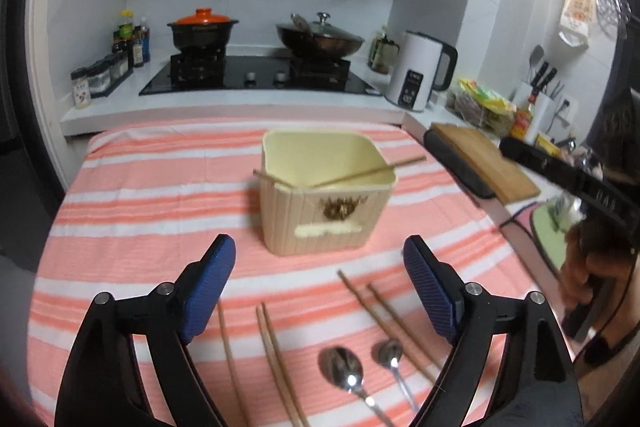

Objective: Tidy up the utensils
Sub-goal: 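Open both tools to drop the chopsticks into the box, then move both tools back over the remaining chopsticks on the cloth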

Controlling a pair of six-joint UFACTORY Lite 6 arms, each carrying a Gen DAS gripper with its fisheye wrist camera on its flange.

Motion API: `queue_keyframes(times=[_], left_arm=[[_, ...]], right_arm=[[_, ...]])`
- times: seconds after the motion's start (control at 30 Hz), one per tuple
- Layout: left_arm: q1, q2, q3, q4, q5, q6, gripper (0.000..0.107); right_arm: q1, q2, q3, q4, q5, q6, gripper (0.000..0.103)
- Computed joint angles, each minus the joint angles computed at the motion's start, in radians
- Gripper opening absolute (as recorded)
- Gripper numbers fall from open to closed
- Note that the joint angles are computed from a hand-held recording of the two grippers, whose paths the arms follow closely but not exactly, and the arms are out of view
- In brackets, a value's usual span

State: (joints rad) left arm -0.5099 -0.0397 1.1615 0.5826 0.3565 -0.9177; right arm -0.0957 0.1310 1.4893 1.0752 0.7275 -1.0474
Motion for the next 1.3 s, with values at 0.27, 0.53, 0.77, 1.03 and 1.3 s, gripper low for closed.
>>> queue_keyframes(times=[0.27, 0.53, 0.77, 1.03, 1.3], left_arm=[[-0.224, -0.412, -0.57, 0.263, 0.108, -0.463, 0.091], [-0.512, -0.73, -0.928, 0.355, 0.405, -0.856, 0.094], [-0.434, -0.563, -0.943, 0.446, 0.301, -0.929, 0.094], [-0.443, -0.366, -0.881, 0.564, 0.249, -1.059, 0.094], [-0.411, -0.292, -0.866, 0.537, 0.241, -1.072, 0.103]], right_arm=[[-0.276, -0.371, -0.499, 0.059, 0.056, -0.324, 0.068], [-0.604, -0.623, -0.94, -0.062, 0.031, -0.648, 0.068], [-0.616, -0.541, -1.021, -0.122, -0.06, -0.745, 0.068], [-0.568, -0.548, -1.047, -0.172, -0.081, -0.731, 0.068], [-0.589, -0.458, -0.993, -0.188, -0.035, -0.693, 0.069]])
